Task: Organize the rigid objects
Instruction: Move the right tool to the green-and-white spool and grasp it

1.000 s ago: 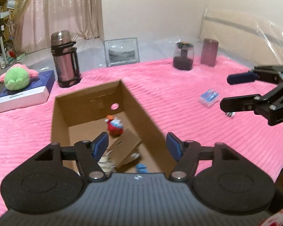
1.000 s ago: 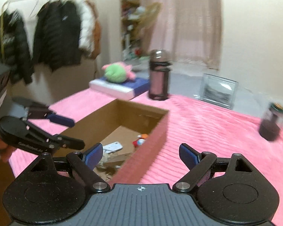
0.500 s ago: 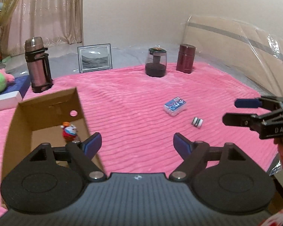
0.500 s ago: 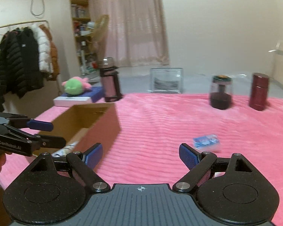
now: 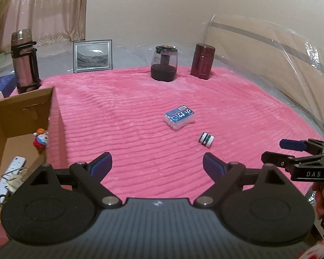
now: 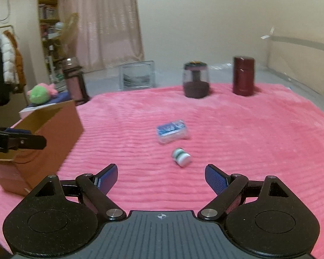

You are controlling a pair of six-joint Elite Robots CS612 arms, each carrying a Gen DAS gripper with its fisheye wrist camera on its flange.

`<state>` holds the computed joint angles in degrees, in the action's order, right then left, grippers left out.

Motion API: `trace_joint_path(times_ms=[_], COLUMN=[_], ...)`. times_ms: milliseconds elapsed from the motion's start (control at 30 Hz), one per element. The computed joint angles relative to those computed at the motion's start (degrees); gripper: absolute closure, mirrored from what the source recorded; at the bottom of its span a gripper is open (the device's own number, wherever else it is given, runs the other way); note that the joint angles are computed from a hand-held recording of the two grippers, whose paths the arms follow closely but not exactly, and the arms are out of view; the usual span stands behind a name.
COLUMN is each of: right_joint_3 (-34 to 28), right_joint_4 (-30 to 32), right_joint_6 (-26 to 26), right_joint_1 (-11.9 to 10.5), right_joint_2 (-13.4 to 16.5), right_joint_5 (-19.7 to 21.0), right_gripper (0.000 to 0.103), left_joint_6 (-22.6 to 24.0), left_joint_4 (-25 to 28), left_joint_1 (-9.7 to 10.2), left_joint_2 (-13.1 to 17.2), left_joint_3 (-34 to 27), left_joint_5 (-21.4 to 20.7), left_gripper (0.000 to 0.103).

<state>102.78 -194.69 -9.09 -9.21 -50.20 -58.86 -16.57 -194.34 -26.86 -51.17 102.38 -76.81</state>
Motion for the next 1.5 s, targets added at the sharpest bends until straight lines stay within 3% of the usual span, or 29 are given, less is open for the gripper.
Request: trace_joint_path(times_ms=[200, 367, 500, 700, 867, 1067, 1333, 1500], right_joint_3=[-2.2, -4.7, -7.7, -12.5, -16.3, -20.0, -23.9, -24.8], right_joint_4=[1.6, 2.1, 2.5, 2.6, 5.0, 6.9, 8.8, 9.4], right_joint_6=[3.7, 6.0, 8.6, 12.1, 14.2, 17.9, 17.5, 14.4], right_joint_1=[0.1, 0.9, 2.4, 4.6, 6.0, 7.0, 8.3, 7.9], right_joint_2=[1.8, 3.9, 6.3, 9.8, 12.2, 14.5, 16.4, 17.2], right_joint_5=[-2.2, -1.7, -4.5, -9.5, -13.8, -15.7, -21.3, -21.7], right_gripper=[0.018, 0.019, 0.033, 0.045, 0.048, 0.050, 0.051, 0.071], left_joint_6=[-1.1, -0.9, -0.8, -1.3, -1.8, -2.2, -2.4, -2.2], left_joint_4=[2.0, 4.6, 6.8, 9.0, 9.6, 10.6, 11.5, 12.1], left_joint_1=[-0.29, 0.34, 1.08, 2.10, 2.93, 3.55, 3.97, 4.13], left_joint_2=[2.6, 4.9, 6.8, 9.9, 11.9, 13.6, 15.2, 15.7], left_joint_3=[-3.7, -7.7, -10.9, -15.9, -18.8, -21.2, -22.9, -23.4], left_joint_5=[0.8, -0.2, -0.9, -1.2, -2.1, -3.4, -4.6, -5.1], left_gripper=[0.014, 0.014, 0.014, 0.014, 0.014, 0.014, 0.014, 0.014])
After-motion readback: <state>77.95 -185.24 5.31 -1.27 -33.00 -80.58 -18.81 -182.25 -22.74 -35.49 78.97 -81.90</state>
